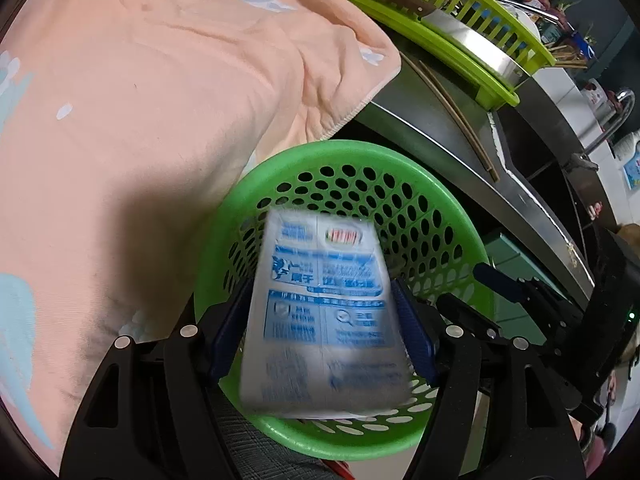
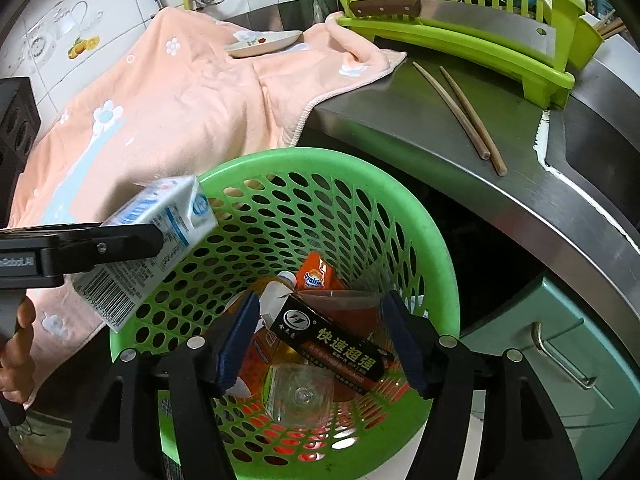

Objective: Collect trash

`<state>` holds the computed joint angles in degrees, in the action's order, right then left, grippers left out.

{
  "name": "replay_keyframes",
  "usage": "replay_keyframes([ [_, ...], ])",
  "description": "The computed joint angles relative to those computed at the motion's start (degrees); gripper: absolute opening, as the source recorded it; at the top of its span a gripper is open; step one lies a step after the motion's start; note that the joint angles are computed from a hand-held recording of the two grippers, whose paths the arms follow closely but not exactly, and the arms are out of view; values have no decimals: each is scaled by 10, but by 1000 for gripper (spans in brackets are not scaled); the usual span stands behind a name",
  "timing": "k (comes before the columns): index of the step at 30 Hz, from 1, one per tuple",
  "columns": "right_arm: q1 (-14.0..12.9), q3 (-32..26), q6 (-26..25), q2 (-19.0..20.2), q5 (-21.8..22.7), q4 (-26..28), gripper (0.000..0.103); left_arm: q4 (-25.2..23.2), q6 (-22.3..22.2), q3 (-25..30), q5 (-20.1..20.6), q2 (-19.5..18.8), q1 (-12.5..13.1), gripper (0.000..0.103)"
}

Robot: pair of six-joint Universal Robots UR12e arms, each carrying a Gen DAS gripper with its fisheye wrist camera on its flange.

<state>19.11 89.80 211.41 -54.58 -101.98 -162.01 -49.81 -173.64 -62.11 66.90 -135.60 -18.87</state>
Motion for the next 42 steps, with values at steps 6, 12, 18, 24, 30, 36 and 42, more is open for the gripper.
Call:
replay_keyframes([
  [6,2,3,2,-2,-2,-5,70,-5,0,1,1,-1,0,72],
  [12,7,2,-6,-2,-8,-5,75,-1,-10,-4,-3,2,4,78],
  [18,15,-3,-18,-2,-21,-9,83,35,-17,-24,1,13,10,84],
  [24,24,-13,-28,0,-29,-7,88,101,-27,-58,25,31,16,93],
  [30,34,-24,-32,3,-36,-8,91,178,-24,-95,60,51,22,98],
  [36,41,-36,-22,7,-35,-9,92,243,-26,-128,88,69,30,98],
  [42,50,-49,-21,11,-45,-10,93,271,-13,-152,104,83,39,98],
])
